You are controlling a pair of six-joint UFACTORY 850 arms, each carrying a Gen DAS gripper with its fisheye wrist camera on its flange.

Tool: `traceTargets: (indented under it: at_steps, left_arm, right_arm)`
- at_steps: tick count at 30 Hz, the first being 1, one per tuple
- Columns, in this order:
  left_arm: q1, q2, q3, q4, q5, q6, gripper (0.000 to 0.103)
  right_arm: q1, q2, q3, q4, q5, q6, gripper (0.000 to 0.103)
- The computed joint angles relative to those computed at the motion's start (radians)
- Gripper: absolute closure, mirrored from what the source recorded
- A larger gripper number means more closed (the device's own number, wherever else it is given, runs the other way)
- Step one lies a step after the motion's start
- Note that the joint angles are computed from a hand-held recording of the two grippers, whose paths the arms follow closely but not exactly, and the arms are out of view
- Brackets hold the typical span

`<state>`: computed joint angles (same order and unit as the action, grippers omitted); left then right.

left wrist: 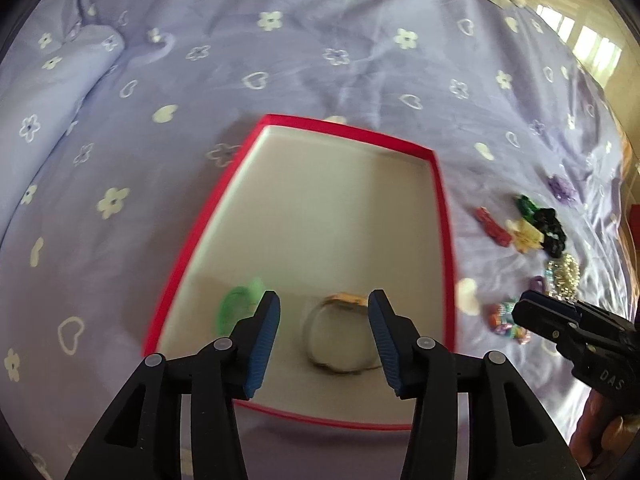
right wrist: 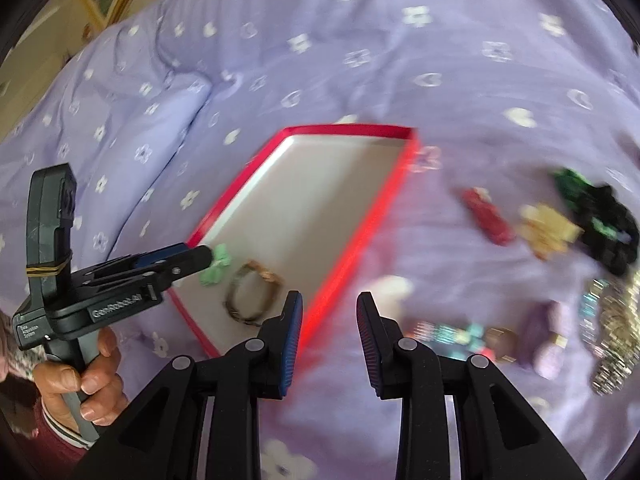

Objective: Organize jewelry
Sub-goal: 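Grasp the red hair clip with the left tool while the right tool grasps the black scrunchie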

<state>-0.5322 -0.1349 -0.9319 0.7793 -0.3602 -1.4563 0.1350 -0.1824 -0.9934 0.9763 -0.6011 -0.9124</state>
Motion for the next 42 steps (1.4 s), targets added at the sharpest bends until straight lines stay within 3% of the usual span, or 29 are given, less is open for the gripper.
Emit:
traceTargets:
  at_steps: [11,23,25,32,38,42]
  left_arm:
    - [-0.046,-0.108,-0.137,-0.143,0.021,0.189,0.053]
    - [-0.049,-0.28,-0.349,-0.378,0.011,0.464,0.044]
    - [-0.048,-0.321,-0.401,-0.402,0.0,0.497,0.042]
    - [-0.027,-0.492,-0.605,-0.549,-0.07,0.663,0.042]
    - [0.016,-0.615,-0.752,-0.79,-0.097,0.854,0.042]
    - [0.023,-0.676,-0.826,-0.774,-0.135,0.847,0.045]
  right_arm:
    - [-0.162,0.045,0.053,-0.032,0.016,0.041,0.072]
    - [-0.275,0.009,0.019,-0.052,0.077,0.06,0.063]
    - [-0.284,-0.007,0.0,-0.066,0.095,0.07,0.058]
    - [-0.301,-0.099,-0.1,-0.118,0.108,0.104,0.058]
    - [-0.287,-0.172,-0.17,-0.196,0.113,0.142,0.058]
    - [-0.282,-0.212,-0.204,-0.221,0.112,0.151,0.058]
